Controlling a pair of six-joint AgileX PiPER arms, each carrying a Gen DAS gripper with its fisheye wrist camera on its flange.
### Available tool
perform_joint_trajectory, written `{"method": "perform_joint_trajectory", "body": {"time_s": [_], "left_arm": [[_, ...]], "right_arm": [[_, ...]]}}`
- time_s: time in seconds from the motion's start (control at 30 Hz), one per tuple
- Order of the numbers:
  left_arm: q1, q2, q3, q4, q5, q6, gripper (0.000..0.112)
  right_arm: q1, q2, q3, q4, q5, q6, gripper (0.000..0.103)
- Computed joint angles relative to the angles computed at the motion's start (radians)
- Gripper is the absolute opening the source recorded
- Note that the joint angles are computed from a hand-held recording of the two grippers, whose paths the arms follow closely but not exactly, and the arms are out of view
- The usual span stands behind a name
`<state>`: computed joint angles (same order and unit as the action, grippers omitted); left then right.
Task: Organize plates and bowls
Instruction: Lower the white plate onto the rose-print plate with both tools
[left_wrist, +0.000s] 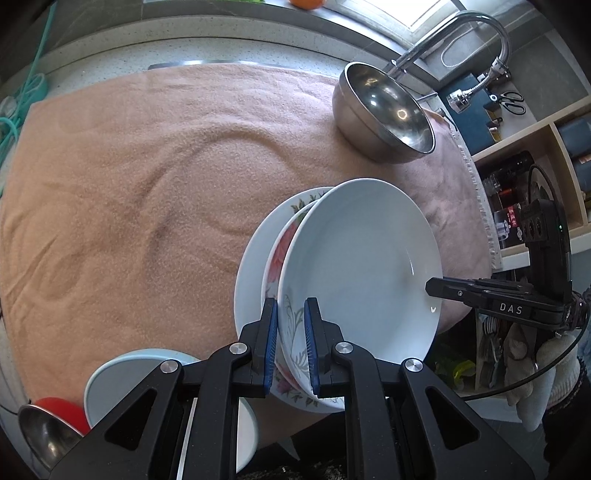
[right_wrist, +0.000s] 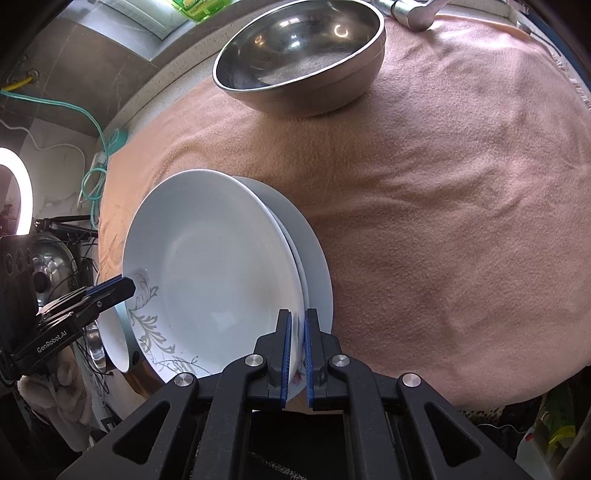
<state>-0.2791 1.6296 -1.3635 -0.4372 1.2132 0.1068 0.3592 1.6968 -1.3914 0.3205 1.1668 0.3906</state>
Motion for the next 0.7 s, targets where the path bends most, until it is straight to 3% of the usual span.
{"method": "perform_joint_trajectory", "body": {"time_s": [0.7], "left_arm": [[-0.001, 0.01, 0.003, 0.016, 0.001, -0.01, 0.012]], "right_arm": [[0.028, 0.017, -0.022, -0.021, 0.011, 0.005, 0.01]]}}
